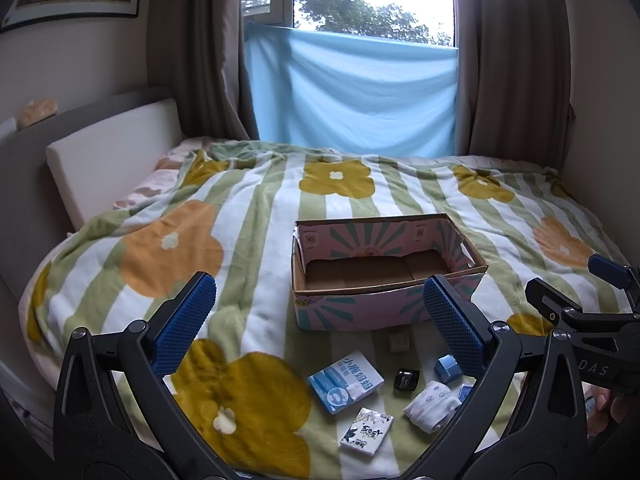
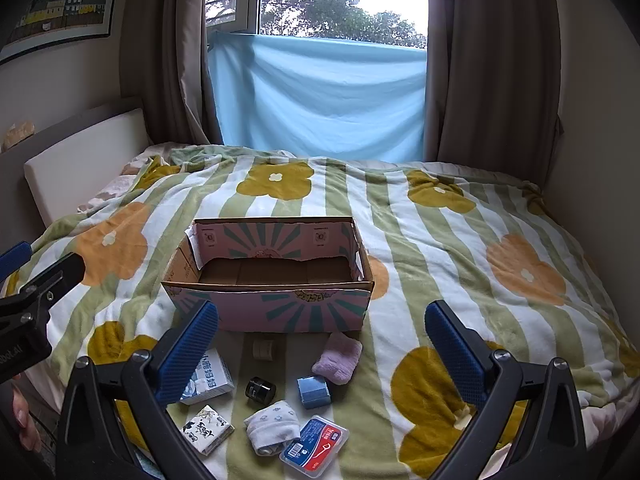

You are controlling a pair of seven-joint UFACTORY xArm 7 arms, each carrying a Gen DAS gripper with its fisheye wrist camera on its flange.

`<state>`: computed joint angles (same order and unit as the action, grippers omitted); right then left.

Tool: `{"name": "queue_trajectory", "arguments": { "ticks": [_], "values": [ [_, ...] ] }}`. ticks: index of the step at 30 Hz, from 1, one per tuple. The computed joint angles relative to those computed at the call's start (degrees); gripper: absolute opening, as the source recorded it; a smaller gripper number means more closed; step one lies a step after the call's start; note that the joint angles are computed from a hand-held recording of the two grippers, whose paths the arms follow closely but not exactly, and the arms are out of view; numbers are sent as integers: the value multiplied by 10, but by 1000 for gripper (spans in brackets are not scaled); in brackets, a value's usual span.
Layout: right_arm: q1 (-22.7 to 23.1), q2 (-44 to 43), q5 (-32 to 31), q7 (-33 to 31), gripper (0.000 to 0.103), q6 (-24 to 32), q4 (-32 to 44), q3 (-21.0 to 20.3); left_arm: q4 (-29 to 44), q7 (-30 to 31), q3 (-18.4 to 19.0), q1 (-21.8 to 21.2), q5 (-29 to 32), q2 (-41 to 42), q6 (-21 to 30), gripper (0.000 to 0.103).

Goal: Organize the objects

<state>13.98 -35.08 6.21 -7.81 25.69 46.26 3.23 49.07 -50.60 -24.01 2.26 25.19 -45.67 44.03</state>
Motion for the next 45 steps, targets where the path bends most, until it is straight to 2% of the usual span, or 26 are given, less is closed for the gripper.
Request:
{"name": "queue_trajectory", "arguments": {
  "ticks": [45],
  "values": [
    [-2, -9, -4, 1, 103, -7, -10, -2, -3, -3, 7, -13, -3, 1, 8, 103]
  ]
}}
